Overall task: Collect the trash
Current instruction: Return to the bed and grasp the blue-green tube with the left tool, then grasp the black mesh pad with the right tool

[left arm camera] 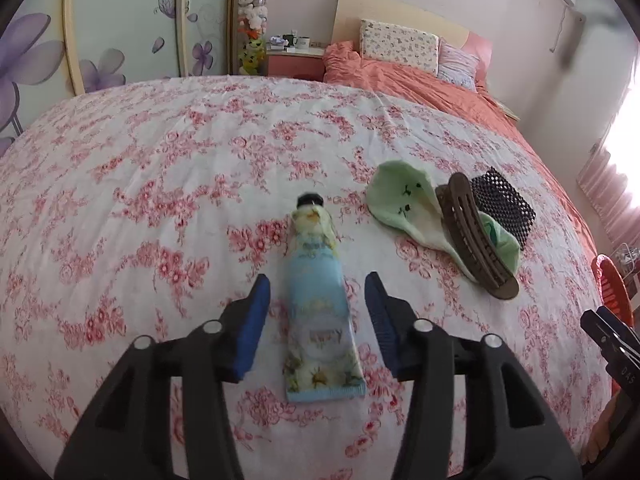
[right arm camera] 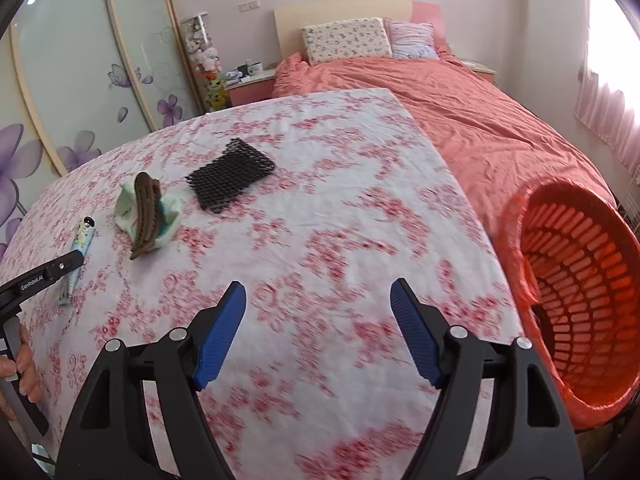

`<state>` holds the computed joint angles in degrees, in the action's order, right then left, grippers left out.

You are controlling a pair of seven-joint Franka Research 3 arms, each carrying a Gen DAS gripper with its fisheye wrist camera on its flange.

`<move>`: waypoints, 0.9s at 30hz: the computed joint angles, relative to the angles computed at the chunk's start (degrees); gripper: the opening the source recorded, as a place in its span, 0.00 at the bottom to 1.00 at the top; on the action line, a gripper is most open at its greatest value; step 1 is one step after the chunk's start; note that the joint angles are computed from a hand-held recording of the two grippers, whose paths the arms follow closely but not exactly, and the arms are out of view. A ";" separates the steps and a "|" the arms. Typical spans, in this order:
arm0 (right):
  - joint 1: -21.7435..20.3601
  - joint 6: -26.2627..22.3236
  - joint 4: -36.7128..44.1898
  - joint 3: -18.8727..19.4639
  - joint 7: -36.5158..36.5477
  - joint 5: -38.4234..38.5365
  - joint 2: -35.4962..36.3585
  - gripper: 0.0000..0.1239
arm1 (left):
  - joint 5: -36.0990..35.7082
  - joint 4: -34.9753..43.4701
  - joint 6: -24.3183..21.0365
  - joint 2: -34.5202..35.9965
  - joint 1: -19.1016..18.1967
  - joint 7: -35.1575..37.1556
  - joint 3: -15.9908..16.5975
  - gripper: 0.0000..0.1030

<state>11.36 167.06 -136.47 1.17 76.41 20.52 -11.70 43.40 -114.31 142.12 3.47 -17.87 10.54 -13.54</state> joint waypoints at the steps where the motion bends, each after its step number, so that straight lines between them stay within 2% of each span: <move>1: 0.30 -0.09 0.74 0.13 -0.21 0.04 0.63 0.60 | -0.10 0.82 -0.40 0.60 0.09 0.59 0.09 0.49; 3: 0.15 -0.11 2.47 1.02 0.68 -1.56 2.38 0.60 | -0.91 1.66 -0.89 1.37 0.27 1.56 0.32 0.48; 5: -0.31 0.09 4.59 1.95 2.72 -4.29 4.47 0.60 | -0.05 2.47 -2.26 2.13 0.10 1.43 0.61 0.43; 9: -0.81 0.43 10.90 2.75 9.02 -11.44 10.21 0.60 | -0.41 1.89 -1.28 1.83 0.27 2.15 0.89 0.43; 15: 1.71 -4.24 23.26 1.33 11.93 -12.88 19.45 0.60 | -0.47 2.39 -2.32 2.16 0.12 2.89 0.86 0.43; 17: 2.70 -5.24 24.98 0.65 12.44 -14.67 20.76 0.63 | -0.48 2.35 -2.14 2.18 0.12 2.82 0.91 0.44; 20: 3.60 -7.95 27.53 0.10 12.30 -16.21 22.72 0.61 | -0.62 1.72 -0.74 1.86 0.39 2.45 1.10 0.44; 22: 3.89 -7.95 27.38 -0.11 12.42 -16.57 22.66 0.50 | -0.65 1.41 -0.06 1.71 0.54 2.17 1.14 0.44; 24: 3.35 -6.94 25.81 0.30 10.87 -14.63 21.47 0.27 | -0.67 1.36 -0.09 1.66 0.59 2.18 1.10 0.44; 25: 3.48 -6.62 25.02 -0.03 11.12 -15.30 20.87 0.19 | -0.67 1.55 -0.33 1.78 0.56 2.29 1.06 0.44; 27: 1.91 -7.08 23.15 1.28 6.53 -10.09 19.12 0.09 | -0.64 1.71 -0.68 1.86 0.51 2.40 1.01 0.44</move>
<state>13.27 159.97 -113.32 2.46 82.94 10.43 7.42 42.76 -112.61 141.43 5.34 -17.37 12.94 -12.52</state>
